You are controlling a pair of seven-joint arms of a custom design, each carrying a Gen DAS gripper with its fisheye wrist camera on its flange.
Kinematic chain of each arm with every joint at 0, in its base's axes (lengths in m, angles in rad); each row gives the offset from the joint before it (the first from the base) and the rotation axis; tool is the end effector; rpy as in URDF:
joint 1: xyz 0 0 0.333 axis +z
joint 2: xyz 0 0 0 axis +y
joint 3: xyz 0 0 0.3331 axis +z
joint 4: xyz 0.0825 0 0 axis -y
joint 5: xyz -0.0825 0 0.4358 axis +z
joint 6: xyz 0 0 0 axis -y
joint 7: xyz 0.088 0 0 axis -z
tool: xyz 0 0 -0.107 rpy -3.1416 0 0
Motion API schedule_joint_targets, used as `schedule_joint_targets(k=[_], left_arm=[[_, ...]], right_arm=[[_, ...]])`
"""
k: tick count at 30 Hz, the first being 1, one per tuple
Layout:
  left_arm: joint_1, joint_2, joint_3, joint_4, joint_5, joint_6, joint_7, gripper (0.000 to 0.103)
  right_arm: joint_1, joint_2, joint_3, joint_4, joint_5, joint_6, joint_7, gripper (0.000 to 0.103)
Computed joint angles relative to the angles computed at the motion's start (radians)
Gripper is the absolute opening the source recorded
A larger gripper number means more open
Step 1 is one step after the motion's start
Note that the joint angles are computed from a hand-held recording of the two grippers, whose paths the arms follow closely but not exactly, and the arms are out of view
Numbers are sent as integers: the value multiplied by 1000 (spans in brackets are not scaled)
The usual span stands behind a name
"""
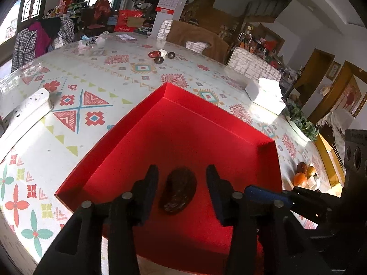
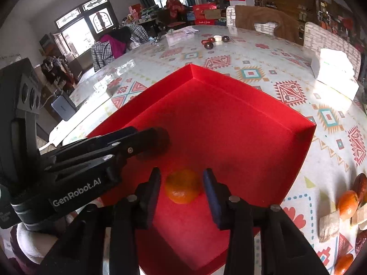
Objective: Organize fruits
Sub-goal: 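Move both open tools back to the fruit row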
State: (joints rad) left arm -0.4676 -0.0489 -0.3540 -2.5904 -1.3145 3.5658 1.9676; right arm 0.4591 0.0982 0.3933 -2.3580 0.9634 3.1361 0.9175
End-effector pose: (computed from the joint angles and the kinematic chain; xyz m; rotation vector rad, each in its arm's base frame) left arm 0.3885 -0.2407 0.3246 -2.0343 1.6285 -1.0064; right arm 0.4238 0.3748 0.3211 -2.1293 1.2221 -0.1289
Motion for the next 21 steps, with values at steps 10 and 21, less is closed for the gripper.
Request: schedule_joint_targets(k=[10, 21], left_arm=[[-47, -9, -22, 63, -156, 53, 170, 55], [-122, 36, -53, 186, -261, 89, 367, 63]], right_arm=[[41, -99, -38, -31, 374, 6, -313, 45], [116, -276, -187, -163, 665, 36, -549, 47]])
